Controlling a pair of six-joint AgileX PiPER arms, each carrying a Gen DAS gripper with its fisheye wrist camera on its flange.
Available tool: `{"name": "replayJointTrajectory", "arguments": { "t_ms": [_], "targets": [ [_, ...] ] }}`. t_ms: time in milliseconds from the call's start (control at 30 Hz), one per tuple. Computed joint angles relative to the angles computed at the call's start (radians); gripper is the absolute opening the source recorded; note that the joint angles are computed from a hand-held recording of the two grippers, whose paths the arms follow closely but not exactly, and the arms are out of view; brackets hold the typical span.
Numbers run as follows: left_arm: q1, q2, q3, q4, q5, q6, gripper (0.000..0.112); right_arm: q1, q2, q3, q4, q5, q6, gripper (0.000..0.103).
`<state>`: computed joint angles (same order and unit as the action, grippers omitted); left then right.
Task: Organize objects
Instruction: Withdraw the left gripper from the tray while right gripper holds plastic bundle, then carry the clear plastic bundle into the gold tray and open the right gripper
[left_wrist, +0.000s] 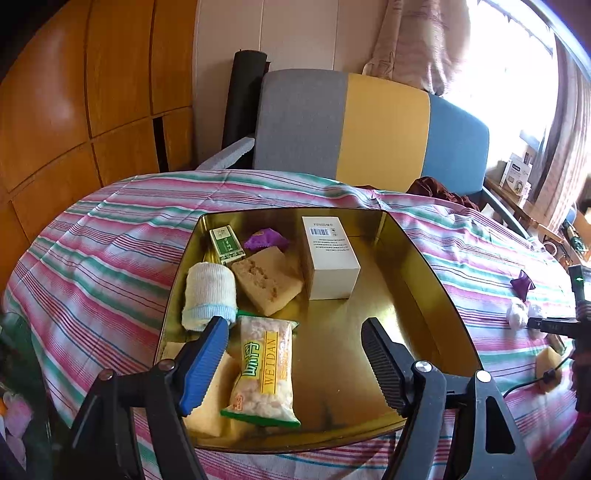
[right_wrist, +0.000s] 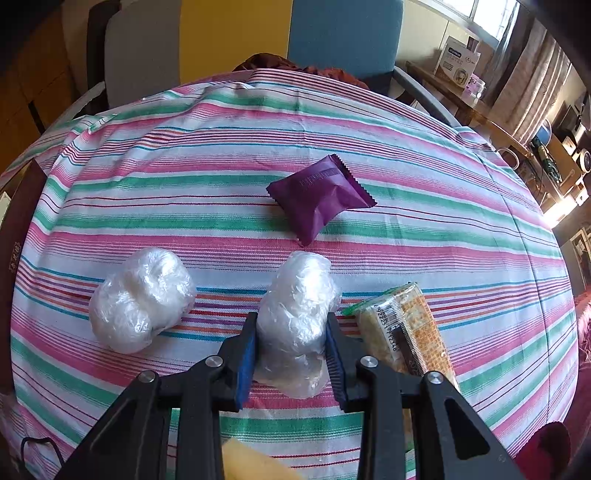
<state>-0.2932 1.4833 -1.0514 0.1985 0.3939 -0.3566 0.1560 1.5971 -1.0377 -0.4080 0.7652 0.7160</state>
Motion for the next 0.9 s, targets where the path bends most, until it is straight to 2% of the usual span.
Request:
{"name": "replayJointTrajectory", "arguments": {
  "t_ms": [267,467,700,900],
  "targets": [
    [0.022,-0.015,0.031,-0.045,-0.023,0.048,0.075,0.036,-0.045,-0.026,0.024,0.027,0.026,0.033],
    [0.047,-0.02,0.041,-0.112,-0.029,0.116,0.075,0.158,-0.047,-0.113,0.036,0.047,0.039,0.033],
    [0.079,-0.027,0.045,-0.192,-0.027,0.197,0.075,0.312,0.096,-0.355,0.099,0.046,-0.034,0.033],
    [0.128,-0.031,0.05,-0.287,-0.028,0.291,0.075,0.412,0.298,-0.656,0.165,0.096,-0.136,0.033]
  ]
}}
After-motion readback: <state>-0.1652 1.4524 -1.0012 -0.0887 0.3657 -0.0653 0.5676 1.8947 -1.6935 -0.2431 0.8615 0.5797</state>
